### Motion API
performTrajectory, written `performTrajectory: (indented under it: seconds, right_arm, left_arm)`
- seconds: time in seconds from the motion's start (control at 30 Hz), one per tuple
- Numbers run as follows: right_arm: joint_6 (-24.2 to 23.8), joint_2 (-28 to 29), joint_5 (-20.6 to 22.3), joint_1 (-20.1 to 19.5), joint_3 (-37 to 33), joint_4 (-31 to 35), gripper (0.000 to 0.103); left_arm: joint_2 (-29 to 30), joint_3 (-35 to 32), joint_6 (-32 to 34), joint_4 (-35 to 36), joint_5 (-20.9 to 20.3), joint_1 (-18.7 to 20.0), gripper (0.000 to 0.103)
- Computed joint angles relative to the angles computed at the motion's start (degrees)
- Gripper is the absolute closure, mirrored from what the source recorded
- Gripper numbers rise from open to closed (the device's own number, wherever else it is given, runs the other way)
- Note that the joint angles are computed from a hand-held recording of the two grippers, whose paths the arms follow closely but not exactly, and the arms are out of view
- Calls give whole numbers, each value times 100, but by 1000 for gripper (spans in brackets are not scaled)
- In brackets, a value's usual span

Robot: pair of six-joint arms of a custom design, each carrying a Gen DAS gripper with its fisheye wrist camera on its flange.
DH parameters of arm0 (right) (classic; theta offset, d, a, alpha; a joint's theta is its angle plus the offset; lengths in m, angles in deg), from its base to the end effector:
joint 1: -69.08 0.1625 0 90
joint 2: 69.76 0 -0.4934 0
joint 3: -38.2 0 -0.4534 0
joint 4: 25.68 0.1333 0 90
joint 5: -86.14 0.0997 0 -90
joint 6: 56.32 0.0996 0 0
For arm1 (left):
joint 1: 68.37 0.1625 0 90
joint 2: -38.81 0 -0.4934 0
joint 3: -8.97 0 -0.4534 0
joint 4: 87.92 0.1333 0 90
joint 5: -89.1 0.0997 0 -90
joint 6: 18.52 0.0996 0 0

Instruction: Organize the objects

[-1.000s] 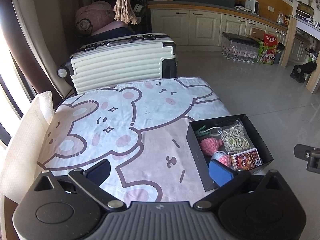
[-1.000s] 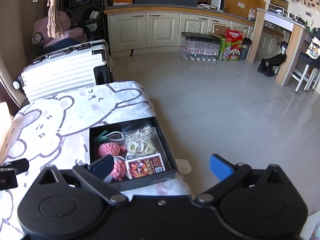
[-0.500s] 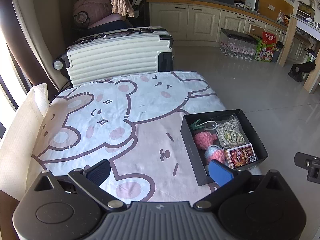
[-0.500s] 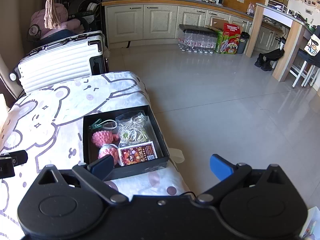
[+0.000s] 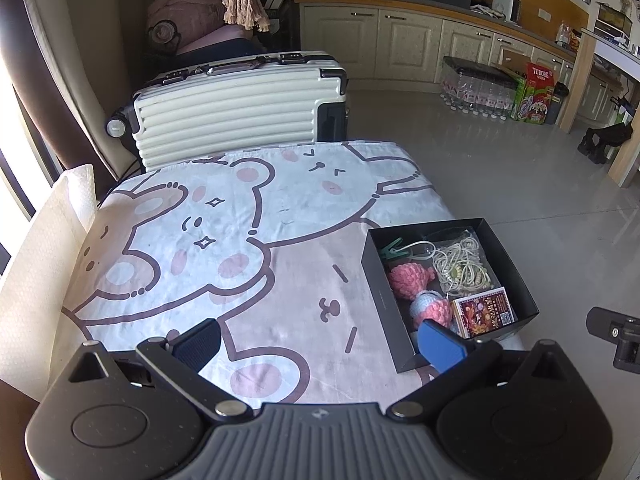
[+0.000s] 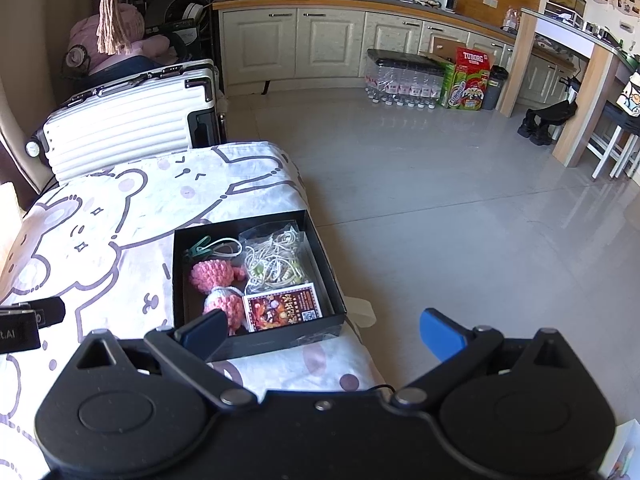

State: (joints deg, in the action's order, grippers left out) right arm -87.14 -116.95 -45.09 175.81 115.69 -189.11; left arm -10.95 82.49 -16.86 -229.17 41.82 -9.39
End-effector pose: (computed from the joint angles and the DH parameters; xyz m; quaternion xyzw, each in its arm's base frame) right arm 0.3097 -0.7952 0.3092 0.2325 -0.8488 0.3013 0.3672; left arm -0.2689 -0.8370 0.3376 0.1715 0.8924 -0.3037 0.2862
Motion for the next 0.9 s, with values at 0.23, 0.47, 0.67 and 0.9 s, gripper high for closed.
performTrajectory:
  seconds: [0.23,0.47,0.67,0.9]
  right_arm:
    - [-7,-4,26,-2,0,21,0]
    - [-7,-6,35,1,5,28,0]
    - [-25,-3,61,4,-4,62,0]
    - [-31,-4,68,2,0,54,0]
  left_arm:
    - [4,6,71,-4,19,-8,0]
    - [-3,19,76,-14,21,-11,0]
    - [3,14,79,-16,18,-10,0]
    - [1,10,77,-10,15,-9,0]
